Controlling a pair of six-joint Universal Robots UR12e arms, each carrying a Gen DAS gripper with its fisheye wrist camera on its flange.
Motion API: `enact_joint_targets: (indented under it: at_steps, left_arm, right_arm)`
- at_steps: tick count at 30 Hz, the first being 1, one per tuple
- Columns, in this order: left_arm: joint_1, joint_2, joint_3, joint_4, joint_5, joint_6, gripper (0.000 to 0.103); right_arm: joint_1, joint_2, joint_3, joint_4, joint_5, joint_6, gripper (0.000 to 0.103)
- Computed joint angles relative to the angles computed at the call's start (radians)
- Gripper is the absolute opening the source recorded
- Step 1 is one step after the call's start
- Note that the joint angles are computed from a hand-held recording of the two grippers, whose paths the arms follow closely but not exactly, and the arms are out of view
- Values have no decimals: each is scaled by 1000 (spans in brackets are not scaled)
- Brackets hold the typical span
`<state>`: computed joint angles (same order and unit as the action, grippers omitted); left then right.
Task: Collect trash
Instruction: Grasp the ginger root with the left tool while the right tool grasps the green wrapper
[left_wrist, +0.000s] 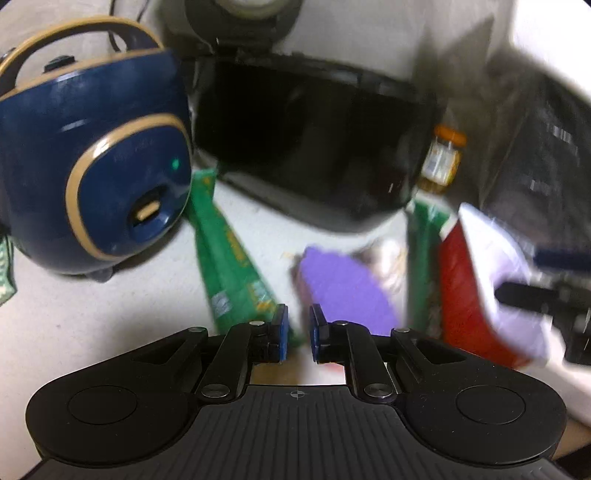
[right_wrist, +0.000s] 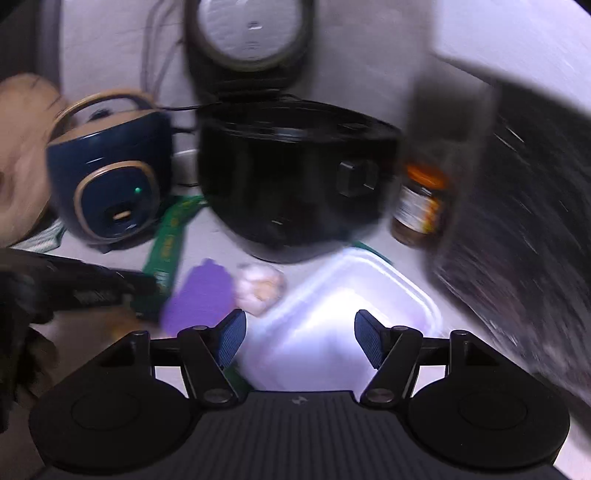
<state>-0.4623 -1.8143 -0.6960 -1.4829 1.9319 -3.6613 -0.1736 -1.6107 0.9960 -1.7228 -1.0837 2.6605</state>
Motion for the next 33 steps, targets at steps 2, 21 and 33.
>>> enact_joint_targets:
  at_steps: [2,21,33]
  left_arm:
    - [5,18,-25,-27,-6,4,15]
    - [79,255,-295,45,-106,-213,19]
    - [101,283,-347,160,-124,-293,19]
  right_arm:
    - [22,6,-14,17,0,-16,65]
    - [263,147,-127,153,-201,20,72]
    - [220,117,-146,317,-46,-39,56]
